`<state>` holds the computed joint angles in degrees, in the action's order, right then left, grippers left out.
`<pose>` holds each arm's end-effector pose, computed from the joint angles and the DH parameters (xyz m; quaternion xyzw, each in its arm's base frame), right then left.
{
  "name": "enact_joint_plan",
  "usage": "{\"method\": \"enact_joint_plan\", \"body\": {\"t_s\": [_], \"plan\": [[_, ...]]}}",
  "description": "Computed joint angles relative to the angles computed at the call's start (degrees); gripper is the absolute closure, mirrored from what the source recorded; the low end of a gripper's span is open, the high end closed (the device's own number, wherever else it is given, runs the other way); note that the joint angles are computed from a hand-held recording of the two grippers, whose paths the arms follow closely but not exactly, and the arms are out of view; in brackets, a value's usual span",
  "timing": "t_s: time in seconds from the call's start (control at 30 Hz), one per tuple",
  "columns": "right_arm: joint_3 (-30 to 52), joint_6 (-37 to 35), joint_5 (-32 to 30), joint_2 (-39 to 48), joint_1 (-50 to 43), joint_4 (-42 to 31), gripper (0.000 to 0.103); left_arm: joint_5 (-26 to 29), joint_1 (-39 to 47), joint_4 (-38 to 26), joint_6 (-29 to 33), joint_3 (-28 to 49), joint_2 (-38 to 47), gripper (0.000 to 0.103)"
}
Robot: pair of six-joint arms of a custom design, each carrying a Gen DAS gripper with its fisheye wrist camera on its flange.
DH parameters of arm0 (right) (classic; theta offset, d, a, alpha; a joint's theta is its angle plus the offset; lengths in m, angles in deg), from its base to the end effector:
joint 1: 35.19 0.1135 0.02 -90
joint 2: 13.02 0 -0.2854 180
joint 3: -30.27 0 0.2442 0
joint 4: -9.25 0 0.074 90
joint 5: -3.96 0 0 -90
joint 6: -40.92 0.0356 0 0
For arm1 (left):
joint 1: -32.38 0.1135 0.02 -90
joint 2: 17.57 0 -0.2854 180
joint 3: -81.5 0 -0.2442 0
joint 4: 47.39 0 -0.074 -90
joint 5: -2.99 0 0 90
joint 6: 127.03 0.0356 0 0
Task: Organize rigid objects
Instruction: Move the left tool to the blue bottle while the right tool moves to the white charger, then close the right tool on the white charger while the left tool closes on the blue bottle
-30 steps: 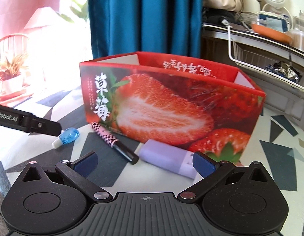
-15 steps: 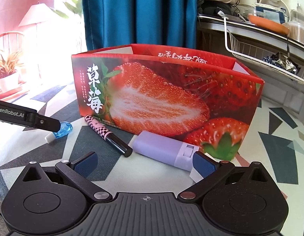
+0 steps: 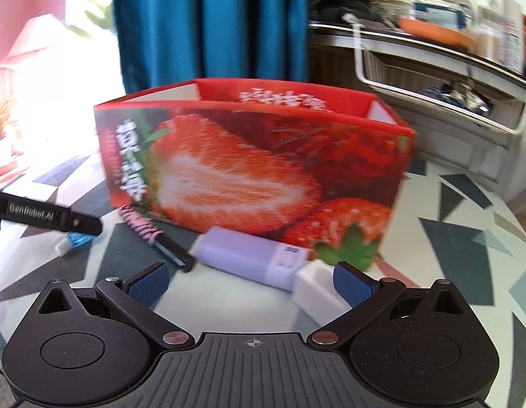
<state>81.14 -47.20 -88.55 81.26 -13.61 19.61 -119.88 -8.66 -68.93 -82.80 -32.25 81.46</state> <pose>0.2882 0.1157 0.1705 -0.1606 0.8641 0.1158 0.4628 0.2621 -0.2026 0.1788 -0.1243 0.9087 -0.0062 0.3985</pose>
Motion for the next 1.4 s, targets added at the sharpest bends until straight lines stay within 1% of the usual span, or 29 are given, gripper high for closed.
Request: {"method": "enact_joint_plan", "body": {"t_s": [0.03,0.07,0.13,0.27,0.33,0.37,0.47,0.6,0.73,0.77,0.8,0.87,0.97,1.07,1.27,1.4], "plan": [[-0.1,0.4,0.3,-0.1,-0.5,0.0,0.001,0.3,0.1,0.2,-0.1,-0.1,0.2,0.033],[0.0,0.7,0.6,0.0,-1.0,-0.1,0.001,0.7,0.1,0.4,-0.2,-0.3,0.3,0.038],[0.5,1.2,1.2,0.5,-1.9,-0.5,0.001,-0.4,-0.4,0.5,-0.2,-0.6,0.3,0.042],[1.6,2.2,1.6,2.8,-3.8,-0.1,0.001,-0.5,-0.4,0.9,-1.1,-2.0,-0.9,0.055],[2.2,2.7,0.6,3.9,-4.9,0.1,0.003,-0.8,-0.6,1.5,-1.0,-2.8,-1.3,0.057],[2.4,2.9,0.4,4.3,-5.4,0.1,0.006,-1.0,-0.7,1.7,-1.0,-3.0,-1.4,0.058],[3.9,3.0,-0.1,6.0,-6.5,-0.8,0.011,-1.0,-0.6,1.7,-1.4,-2.9,-1.3,0.058],[4.8,3.5,-2.1,6.9,-7.7,-1.9,0.022,-1.4,-0.9,2.1,-1.5,-3.1,-1.2,0.058],[4.9,0.7,-3.1,6.7,-6.9,-3.0,0.033,-1.7,-1.1,1.9,-1.6,-3.0,-1.0,0.058],[5.1,0.0,-3.2,6.7,-6.6,-3.7,0.041,-1.7,-1.1,1.9,-1.5,-3.0,-1.0,0.058],[5.4,-0.6,-2.7,6.7,-6.0,-4.7,0.051,-1.7,-1.1,1.9,-1.5,-3.0,-1.0,0.058],[5.2,-1.2,-2.2,6.3,-5.3,-5.1,0.056,-1.7,-1.1,2.1,-1.5,-3.2,-1.1,0.058],[5.2,-1.1,-2.8,6.0,-5.0,-5.9,0.060,-2.0,-1.2,2.2,-1.5,-3.2,-1.0,0.058],[4.7,-1.3,-2.6,5.2,-4.2,-6.2,0.060,-2.5,-1.5,2.1,-1.2,-3.0,-0.7,0.058],[5.1,-2.1,-4.8,3.5,-3.6,-9.6,0.061,-2.5,-1.6,2.5,-1.0,-3.4,-0.9,0.058],[4.5,-4.1,-5.0,2.4,-2.5,-9.1,0.061,-2.5,-1.6,2.4,-1.0,-3.4,-0.9,0.058]]}}
